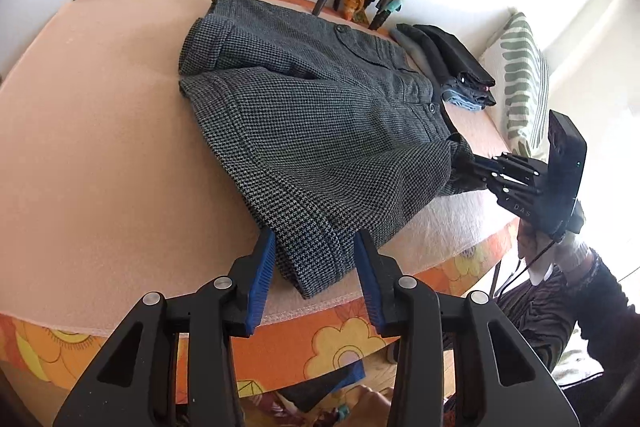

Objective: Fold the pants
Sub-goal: 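Lift both hems and fold them over toward the waistband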

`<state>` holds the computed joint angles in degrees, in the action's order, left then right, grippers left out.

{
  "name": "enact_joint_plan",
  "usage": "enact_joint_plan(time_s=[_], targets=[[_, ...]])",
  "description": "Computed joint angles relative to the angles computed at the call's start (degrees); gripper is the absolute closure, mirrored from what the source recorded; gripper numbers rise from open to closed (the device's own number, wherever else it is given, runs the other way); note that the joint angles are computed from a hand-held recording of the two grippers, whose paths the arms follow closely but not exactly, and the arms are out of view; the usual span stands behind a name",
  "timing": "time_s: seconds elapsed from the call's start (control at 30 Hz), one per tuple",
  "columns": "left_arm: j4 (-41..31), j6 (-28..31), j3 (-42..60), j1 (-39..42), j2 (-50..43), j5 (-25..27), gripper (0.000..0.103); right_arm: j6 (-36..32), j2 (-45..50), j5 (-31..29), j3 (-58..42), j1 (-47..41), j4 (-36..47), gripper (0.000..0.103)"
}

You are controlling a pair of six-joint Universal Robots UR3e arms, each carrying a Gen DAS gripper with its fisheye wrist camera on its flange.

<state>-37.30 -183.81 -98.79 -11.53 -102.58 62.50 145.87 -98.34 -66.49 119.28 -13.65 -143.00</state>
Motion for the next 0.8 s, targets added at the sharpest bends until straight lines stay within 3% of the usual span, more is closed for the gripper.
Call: enact_joint_plan(time_s=[0.13, 0.2, 0.3, 0.43, 0.47, 0.5, 0.6, 0.7, 0.8], targets=[[-2.27, 0.2, 2.03, -1.07, -2.27, -0.1, 0.06, 0.34, -1.22, 2.33, 0.36, -2.13, 2.44, 0.088], [-1.53, 1.92, 2.38, -3.51, -2.88, 3.39, 0.054, 0.54, -1.9, 3.97, 0.59, -3.73, 4.14, 0.088], [-1.26, 4.78, 4.98, -8.74, -5.15, 11.73, 0.054, 0.18, -2.53, 5.39, 0.9, -5.2, 5.44, 0.088], [2.3, 6.8, 5.36, -11.31, -6.82, 15.54, 0.054, 0.68, -2.38, 5.36, 0.64, -4.67, 4.78, 0.088], [3.14, 7.43, 5.61, -11.81, -7.27, 16.72, 0.063, 0.73, -2.51, 5.63, 0.68, -4.8, 4.87, 0.088], [3.87, 8.24, 5.7, -12.12, -7.55, 17.49, 0.084, 0.74, -2.6, 6.0, 0.55, -5.02, 5.28, 0.088], [5.17, 8.99, 4.17, -9.66, -6.33, 12.79, 0.096, -0.14, -3.48, 7.4, 0.83, -6.0, 6.51, 0.088], [6.83, 7.38, 2.03, -5.94, -3.67, 7.36, 0.099, -2.02, -5.0, 8.53, 1.54, -7.21, 8.71, 0.087], [8.84, 3.87, 0.86, -1.25, -1.63, 1.79, 0.099, -3.9, -6.52, 9.19, 2.59, -8.14, 9.79, 0.078]])
